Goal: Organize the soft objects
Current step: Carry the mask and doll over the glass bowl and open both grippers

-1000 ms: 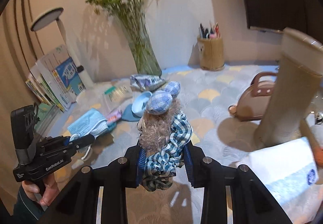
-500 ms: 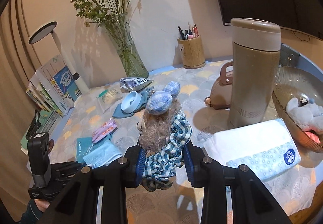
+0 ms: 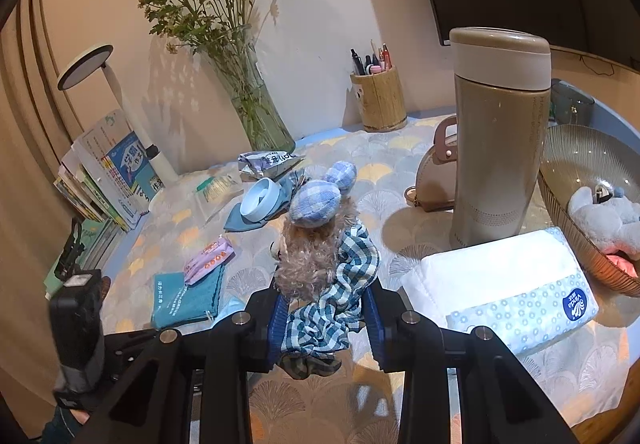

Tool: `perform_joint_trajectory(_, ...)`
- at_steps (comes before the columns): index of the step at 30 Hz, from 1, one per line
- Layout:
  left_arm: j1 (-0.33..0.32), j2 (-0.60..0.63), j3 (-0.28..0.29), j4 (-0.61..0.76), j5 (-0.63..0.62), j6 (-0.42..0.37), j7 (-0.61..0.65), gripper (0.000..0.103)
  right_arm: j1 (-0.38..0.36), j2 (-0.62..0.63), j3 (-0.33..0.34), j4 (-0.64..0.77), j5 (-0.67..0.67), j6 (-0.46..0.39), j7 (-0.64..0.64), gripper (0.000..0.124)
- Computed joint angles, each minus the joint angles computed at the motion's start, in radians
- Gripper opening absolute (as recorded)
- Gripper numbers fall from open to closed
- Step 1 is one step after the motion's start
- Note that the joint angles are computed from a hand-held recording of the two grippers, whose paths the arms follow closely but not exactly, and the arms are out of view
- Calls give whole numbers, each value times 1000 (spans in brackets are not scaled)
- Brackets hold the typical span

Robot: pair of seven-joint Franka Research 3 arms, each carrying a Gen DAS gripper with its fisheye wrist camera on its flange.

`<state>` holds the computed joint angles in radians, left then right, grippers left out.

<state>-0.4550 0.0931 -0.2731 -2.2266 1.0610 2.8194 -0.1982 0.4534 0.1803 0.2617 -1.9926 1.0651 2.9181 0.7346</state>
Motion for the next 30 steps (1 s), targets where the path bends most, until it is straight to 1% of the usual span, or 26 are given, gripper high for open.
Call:
perform_joint_trajectory(2, -2, 8, 8, 11, 38, 4, -51, 46, 0, -4, 0, -4, 1, 2, -3, 33)
perform_joint_trajectory(4, 5, 13, 10, 15, 28, 27, -50, 46, 3, -15, 2, -15, 5, 11, -9, 33)
perform_joint_trajectory(5, 11, 15, 2, 15, -36, 27, 11, 46, 4, -22, 3, -21, 12, 16, -19, 33)
perform_joint_trajectory(8, 5, -7, -21, -4, -176, -34, 155, 46, 7, -40, 4, -33, 38, 29, -61, 33)
perform_joint_trajectory(9, 0, -16, -22, -14, -174, -42, 160, 46, 8, -47, 4, -38, 49, 34, -79, 33)
perform_joint_trajectory(11, 3, -55, -36, -56, -269, -32, 260, 46, 10, -53, -2, -43, 63, 32, -93, 33)
perform_joint_trajectory(13, 3, -86, -47, -88, -347, -14, 362, 46, 13, -52, -11, -42, 59, 25, -82, 33)
perform_joint_trajectory(15, -3, -120, -58, -113, -428, -14, 477, 46, 12, -45, -17, -37, 55, 10, -69, 33)
perform_joint_trajectory(16, -5, -131, -64, -115, -436, -19, 502, 46, 11, -44, -17, -34, 60, 4, -70, 33)
perform_joint_trajectory(17, -4, -146, -72, -113, -400, -35, 489, 46, 10, -43, -17, -34, 63, 1, -71, 33)
perform_joint_trajectory(19, 10, -160, -78, -111, -332, -24, 441, 46, 12, -44, -16, -34, 68, -1, -78, 33)
perform_joint_trajectory(20, 25, -162, -78, -109, -280, 0, 391, 50, 13, -45, -17, -36, 65, 1, -78, 33)
perform_joint_trajectory(21, 44, -154, -75, -99, -225, 20, 324, 57, 15, -47, -17, -38, 64, 4, -79, 33)
perform_joint_trajectory(22, 55, -132, -72, -77, -202, 10, 286, 79, 14, -48, -16, -37, 73, 3, -89, 33)
perform_joint_trajectory(23, 64, -102, -64, -47, -184, -14, 251, 82, 12, -49, -15, -35, 84, -1, -101, 33)
perform_joint_trajectory(24, 68, -76, -51, -29, -191, -17, 249, 82, 12, -49, -16, -34, 87, -2, -104, 33)
perform_joint_trajectory(25, 69, -46, -41, -11, -238, -22, 284, 79, 13, -51, -17, -36, 89, 0, -107, 33)
perform_joint_trajectory(26, 68, 9, -41, 38, -353, -80, 366, 69, 13, -54, -18, -39, 93, 0, -112, 33)
perform_joint_trajectory(27, 63, 39, -37, 64, -403, -105, 407, 60, 13, -58, -21, -43, 91, 2, -112, 33)
perform_joint_trajectory(28, 65, 72, -40, 87, -428, -110, 442, 51, 13, -62, -22, -48, 93, 4, -117, 33)
perform_joint_trajectory(29, 32, 80, -12, 105, -382, -131, 420, 51, 14, -69, -24, -57, 95, 13, -121, 33)
perform_joint_trajectory(30, 16, 88, -4, 119, -358, -146, 415, 51, 13, -74, -26, -63, 101, 18, -128, 33)
